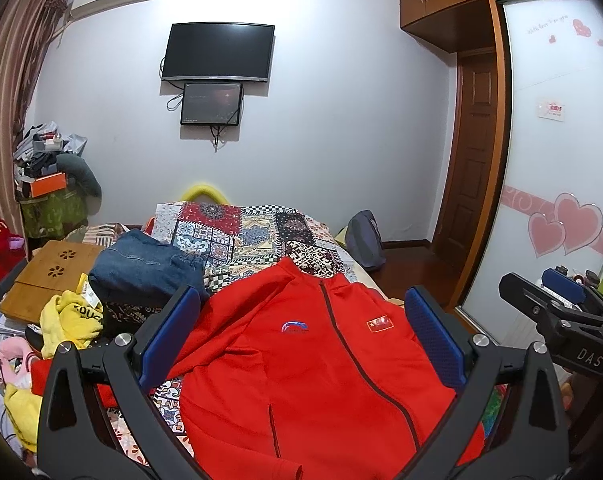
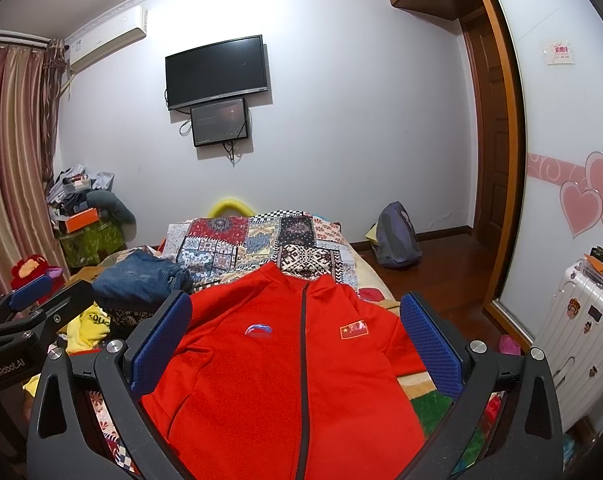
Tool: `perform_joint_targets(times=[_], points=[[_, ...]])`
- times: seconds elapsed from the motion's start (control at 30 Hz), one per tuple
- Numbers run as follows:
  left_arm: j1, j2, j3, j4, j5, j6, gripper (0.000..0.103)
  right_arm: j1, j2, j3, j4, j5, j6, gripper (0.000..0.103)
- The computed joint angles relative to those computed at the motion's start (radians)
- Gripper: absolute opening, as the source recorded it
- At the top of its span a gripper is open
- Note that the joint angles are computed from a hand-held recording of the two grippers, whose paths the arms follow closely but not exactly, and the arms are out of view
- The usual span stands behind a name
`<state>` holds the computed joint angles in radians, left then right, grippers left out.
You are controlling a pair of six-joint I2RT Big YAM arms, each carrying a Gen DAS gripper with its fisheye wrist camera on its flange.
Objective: Fold large clothes
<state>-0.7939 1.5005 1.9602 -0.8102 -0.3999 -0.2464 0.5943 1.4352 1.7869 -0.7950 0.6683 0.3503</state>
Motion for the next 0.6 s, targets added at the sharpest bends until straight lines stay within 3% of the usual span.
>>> perform_joint_targets(times=[0.6], points=[[0.003,0.001,0.009,-0.013,0.005,-0.005,0.103,-0.001,0.003,0.006,-0.007,-0.002,0.004,0.103]])
